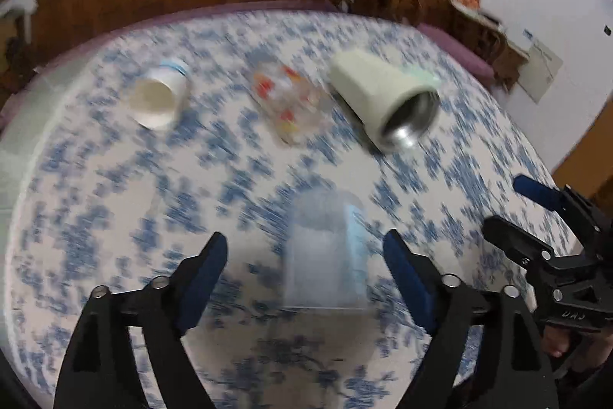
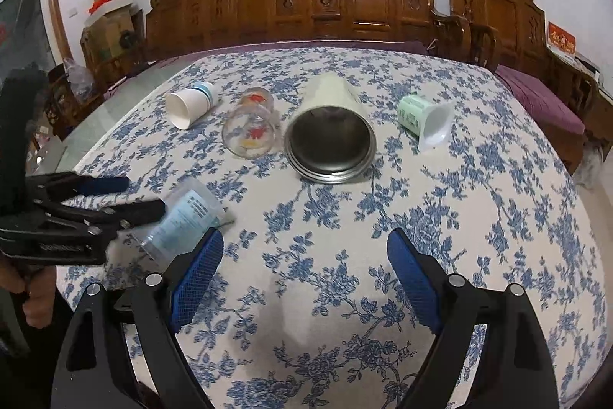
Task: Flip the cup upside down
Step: 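Close the right gripper on the clear cup while the left gripper releases it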
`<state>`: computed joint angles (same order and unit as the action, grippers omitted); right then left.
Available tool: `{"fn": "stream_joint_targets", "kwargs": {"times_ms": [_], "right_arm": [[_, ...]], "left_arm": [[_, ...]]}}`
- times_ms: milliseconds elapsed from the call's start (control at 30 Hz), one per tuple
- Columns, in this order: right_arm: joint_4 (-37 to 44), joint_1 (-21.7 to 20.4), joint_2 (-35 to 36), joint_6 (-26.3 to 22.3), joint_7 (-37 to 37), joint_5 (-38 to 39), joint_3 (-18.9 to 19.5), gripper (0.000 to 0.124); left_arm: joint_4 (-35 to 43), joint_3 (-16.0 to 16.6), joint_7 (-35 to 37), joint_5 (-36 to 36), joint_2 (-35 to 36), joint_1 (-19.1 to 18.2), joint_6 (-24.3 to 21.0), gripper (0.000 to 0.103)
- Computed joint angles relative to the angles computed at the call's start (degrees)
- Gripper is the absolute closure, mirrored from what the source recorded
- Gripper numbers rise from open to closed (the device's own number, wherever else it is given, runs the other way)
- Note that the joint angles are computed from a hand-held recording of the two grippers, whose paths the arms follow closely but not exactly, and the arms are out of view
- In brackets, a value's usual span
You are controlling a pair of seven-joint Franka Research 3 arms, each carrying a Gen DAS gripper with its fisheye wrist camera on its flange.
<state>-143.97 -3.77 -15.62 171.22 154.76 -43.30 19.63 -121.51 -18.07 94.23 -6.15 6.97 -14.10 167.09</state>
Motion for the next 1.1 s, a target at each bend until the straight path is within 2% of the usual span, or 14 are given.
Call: {"fn": "stream_joint_targets", "kwargs": {"times_ms": [67,167,233,267,333,367,467,500,633,767,1033,1100], "right_arm": [[1.2,2.0,0.3,-1.7,-2.5,2.3,-1.0,0.036],[3.6,4.3,1.5,-4.0,-4.8,4.6,-2.0,0.037],[5.3,5.9,2.5,-5.1,-5.9,5.7,-2.8,0.037],[6.2,6.8,3.1,-5.7,-6.5,6.4,-3.3,0.038],[8.2,9.6,5.0,-6.6,-9.2,9.7,-5.0,0.040],[8.9,11.0,5.7,-6.8,-10.9,11.8,-6.0,0.042],[12.0,15.6,9.0,-8.7,-18.2,21.3,-8.9,0.044],[13.5,17.4,10.5,-9.6,-21.9,26.1,-10.0,0.044],[18.1,20.7,14.7,-12.9,-26.6,34.6,-11.6,0.044],[22.4,22.5,19.1,-16.4,-29.5,43.1,-13.0,0.044],[29.5,22.8,26.1,-22.1,-35.4,57.8,-14.0,0.044],[30.4,22.7,27.0,-22.6,-36.8,60.2,-14.0,0.044]], "left_arm": [[-2.4,2.1,-4.2,5.5,-1.7,-0.9,3.9,0.012],[-4.4,2.0,-2.8,4.3,-3.4,0.6,6.9,0.008],[-5.6,3.5,-5.6,8.4,-4.3,0.5,8.6,0.008],[-5.9,3.5,-5.2,8.0,-4.6,0.9,9.0,0.008],[-6.2,2.4,0.4,0.9,-5.3,1.9,9.9,0.008],[-6.0,1.8,4.8,-4.8,-5.5,2.3,9.8,0.008],[-5.5,2.2,11.0,-12.9,-5.8,2.4,10.0,0.008],[-5.3,2.5,11.4,-13.4,-5.8,2.3,10.0,0.008],[-4.3,3.7,11.1,-13.7,-5.2,2.8,9.5,0.008],[-3.0,3.3,14.3,-18.2,-4.5,4.0,7.8,0.008],[-2.6,3.5,11.8,-15.1,-3.9,4.7,7.1,0.008],[-2.5,3.0,12.7,-16.3,-3.8,5.1,6.7,0.008]]}}
